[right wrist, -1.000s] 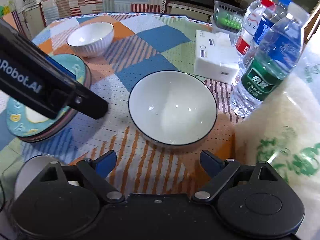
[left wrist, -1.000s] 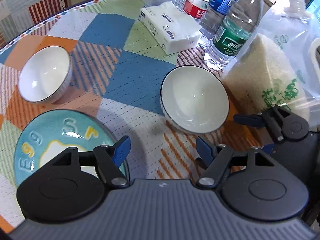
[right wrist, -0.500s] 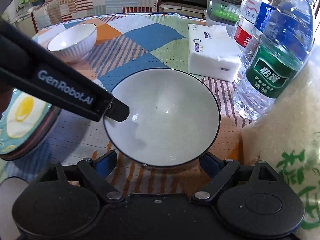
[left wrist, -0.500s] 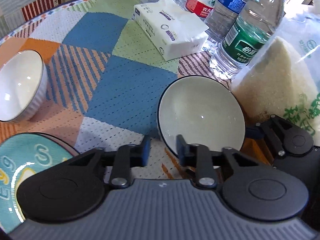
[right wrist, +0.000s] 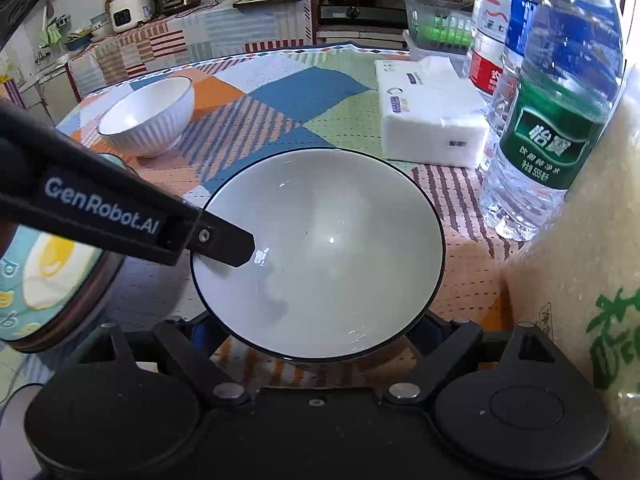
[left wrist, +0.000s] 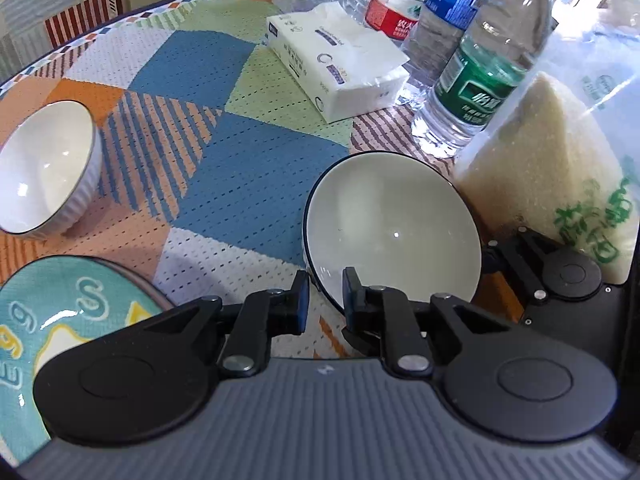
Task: Organize plates and bowls
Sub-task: 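Lift the second bowl with both grippers and carry it over the first bowl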
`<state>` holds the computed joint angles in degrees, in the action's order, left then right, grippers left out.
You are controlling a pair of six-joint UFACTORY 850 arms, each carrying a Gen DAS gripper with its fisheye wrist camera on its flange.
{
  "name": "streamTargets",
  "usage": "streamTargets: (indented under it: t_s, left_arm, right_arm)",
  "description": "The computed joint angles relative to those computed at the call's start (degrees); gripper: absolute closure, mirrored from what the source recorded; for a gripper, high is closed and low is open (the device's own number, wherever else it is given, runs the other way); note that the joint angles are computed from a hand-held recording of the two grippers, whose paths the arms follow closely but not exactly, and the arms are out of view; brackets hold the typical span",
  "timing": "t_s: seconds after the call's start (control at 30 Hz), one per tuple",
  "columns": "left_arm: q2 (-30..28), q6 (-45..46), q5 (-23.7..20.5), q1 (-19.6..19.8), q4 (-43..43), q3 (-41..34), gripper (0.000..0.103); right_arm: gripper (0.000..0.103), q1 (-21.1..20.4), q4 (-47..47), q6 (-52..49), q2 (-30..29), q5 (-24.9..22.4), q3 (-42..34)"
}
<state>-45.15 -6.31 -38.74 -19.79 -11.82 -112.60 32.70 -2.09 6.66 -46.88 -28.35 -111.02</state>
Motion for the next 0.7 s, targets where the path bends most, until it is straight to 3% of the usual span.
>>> streamTargets:
  t_s: [0.5, 0.7]
  left_arm:
    - [13.0, -0.8, 0.5, 1.3, 1.8, 11.3, 0.087]
    - [17.0, -0.4, -3.3, 2.6, 0.4, 13.1, 0.087]
  right_arm:
    - [0.010, 3.7, -2.0, 0.8, 5.0, -1.3, 0.7]
    - [0.010, 6.1, -4.9, -0.3, 5.7, -5.4, -2.4]
